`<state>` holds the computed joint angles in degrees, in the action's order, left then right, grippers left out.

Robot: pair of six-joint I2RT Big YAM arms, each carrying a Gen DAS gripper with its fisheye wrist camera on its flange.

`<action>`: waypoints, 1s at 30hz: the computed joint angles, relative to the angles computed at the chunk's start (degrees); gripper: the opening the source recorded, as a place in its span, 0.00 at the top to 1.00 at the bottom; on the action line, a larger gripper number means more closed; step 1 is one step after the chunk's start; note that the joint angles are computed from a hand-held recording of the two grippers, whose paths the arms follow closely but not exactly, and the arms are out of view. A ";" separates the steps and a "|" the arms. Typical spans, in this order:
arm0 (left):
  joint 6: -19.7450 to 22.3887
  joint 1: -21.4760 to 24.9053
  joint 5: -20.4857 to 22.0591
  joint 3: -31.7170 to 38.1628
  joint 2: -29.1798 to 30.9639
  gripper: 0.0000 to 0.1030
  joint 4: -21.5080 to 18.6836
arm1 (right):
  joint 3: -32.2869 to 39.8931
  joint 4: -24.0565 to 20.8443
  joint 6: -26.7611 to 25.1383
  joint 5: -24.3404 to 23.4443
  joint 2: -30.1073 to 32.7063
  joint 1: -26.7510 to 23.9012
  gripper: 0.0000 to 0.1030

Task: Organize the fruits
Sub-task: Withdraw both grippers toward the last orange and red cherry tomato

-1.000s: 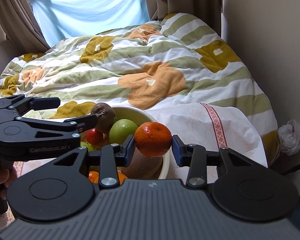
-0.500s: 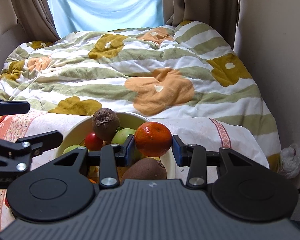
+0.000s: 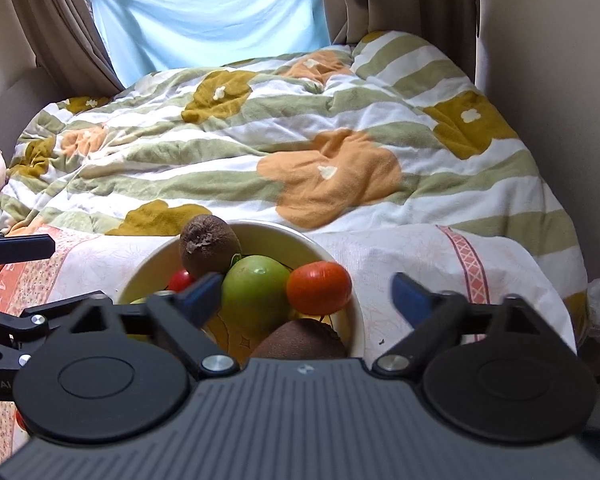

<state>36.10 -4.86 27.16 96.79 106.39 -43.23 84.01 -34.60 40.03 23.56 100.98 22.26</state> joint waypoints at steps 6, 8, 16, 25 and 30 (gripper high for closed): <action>-0.46 0.09 0.22 -2.52 -2.23 0.12 1.24 | -1.10 0.81 -1.14 1.66 -1.56 0.88 0.00; -0.72 0.26 0.74 -3.67 -3.47 0.12 1.86 | -1.87 1.43 -1.30 2.44 -2.65 1.31 0.00; -3.20 1.69 2.63 -10.77 -10.94 0.12 6.19 | -5.24 1.59 -2.31 7.21 -8.91 4.34 0.00; -5.41 4.02 4.33 -21.47 -22.23 0.12 10.74 | -9.20 -2.08 -0.33 13.67 -16.90 10.34 0.00; -7.31 6.28 6.10 -26.84 -28.50 0.08 12.64 | -9.94 -5.70 1.34 17.61 -20.49 14.76 0.00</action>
